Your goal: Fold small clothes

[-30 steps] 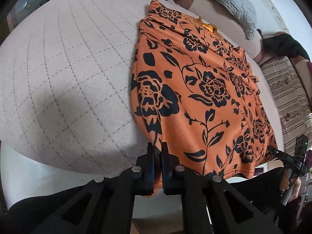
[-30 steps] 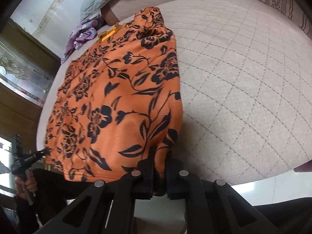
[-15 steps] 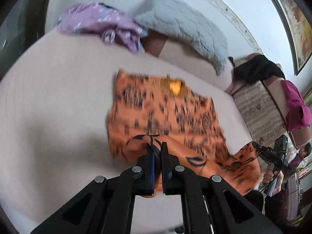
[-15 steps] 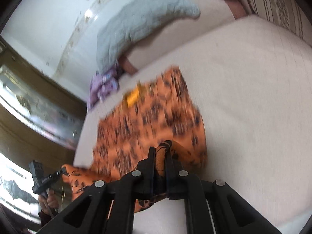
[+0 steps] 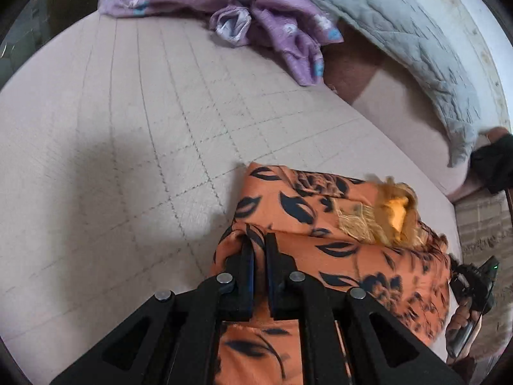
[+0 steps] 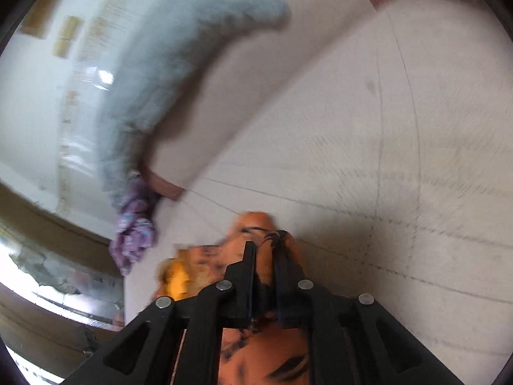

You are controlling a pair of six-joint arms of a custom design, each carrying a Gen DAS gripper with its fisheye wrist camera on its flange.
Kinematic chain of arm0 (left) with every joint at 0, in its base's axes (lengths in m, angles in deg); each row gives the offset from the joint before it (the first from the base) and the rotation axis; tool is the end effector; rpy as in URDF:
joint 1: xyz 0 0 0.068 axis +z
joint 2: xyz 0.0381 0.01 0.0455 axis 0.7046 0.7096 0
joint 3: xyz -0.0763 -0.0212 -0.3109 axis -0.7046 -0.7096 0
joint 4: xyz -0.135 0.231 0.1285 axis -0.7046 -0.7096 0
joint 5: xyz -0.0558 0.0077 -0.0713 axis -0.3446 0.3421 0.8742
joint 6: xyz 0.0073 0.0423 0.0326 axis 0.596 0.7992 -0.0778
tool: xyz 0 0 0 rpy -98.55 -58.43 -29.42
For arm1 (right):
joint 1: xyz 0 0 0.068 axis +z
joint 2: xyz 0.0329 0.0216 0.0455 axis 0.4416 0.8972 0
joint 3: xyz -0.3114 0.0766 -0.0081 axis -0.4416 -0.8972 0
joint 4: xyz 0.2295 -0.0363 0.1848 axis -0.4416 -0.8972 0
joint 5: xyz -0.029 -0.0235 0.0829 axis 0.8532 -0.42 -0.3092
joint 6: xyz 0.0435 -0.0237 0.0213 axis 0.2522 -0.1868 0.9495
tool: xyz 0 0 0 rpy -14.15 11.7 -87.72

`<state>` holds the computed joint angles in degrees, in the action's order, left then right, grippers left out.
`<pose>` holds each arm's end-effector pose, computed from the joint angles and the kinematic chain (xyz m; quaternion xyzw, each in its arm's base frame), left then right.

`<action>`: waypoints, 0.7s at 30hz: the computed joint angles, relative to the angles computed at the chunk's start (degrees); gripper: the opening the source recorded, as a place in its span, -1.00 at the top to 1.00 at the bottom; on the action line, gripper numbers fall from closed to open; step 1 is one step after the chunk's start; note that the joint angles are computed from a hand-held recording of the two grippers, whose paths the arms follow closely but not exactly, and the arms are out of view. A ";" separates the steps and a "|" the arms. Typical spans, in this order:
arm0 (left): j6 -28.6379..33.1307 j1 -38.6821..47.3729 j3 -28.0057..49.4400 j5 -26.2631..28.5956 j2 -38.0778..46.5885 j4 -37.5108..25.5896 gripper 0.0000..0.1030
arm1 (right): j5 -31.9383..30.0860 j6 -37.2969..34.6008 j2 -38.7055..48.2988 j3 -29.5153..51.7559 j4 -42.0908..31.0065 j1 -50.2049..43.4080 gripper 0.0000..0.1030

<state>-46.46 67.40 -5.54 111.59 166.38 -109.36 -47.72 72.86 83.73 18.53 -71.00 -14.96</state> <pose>0.2755 0.0950 0.2344 -0.0342 0.9528 -0.2033 0.2230 0.2286 -0.1668 0.2105 0.3379 0.8408 0.3085 0.2893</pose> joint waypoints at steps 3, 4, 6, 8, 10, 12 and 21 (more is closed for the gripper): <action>-1.04 0.80 -3.16 1.65 -2.46 3.85 0.84 | -1.99 0.87 5.83 0.92 0.52 0.67 0.44; -1.10 0.71 -3.48 1.33 -2.96 3.96 0.84 | -3.05 0.56 6.01 1.17 0.31 0.37 0.35; -2.66 -0.41 -3.17 -0.78 -4.62 2.79 0.79 | -5.02 0.16 4.95 1.58 -0.60 -0.08 -0.36; -3.67 -0.32 -3.31 -1.32 -7.39 1.42 0.59 | -5.70 2.17 1.18 -0.08 1.24 -1.08 -0.50; -3.75 0.56 -4.42 -2.35 -13.18 0.22 -0.10 | -5.68 2.45 -2.40 -0.73 0.75 -2.04 -0.50; -4.23 2.39 -6.26 -4.19 -20.12 0.40 -0.34 | -6.02 0.98 -5.51 -0.78 -1.63 -2.95 -0.50; 1.19 -7.07 -11.01 -23.73 -23.95 -1.24 0.25 | 15.21 -20.90 -16.12 -0.68 -15.96 6.30 0.43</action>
<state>-45.27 60.32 -16.55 87.87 142.43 -110.60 -32.51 51.96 67.60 17.85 -86.96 -8.66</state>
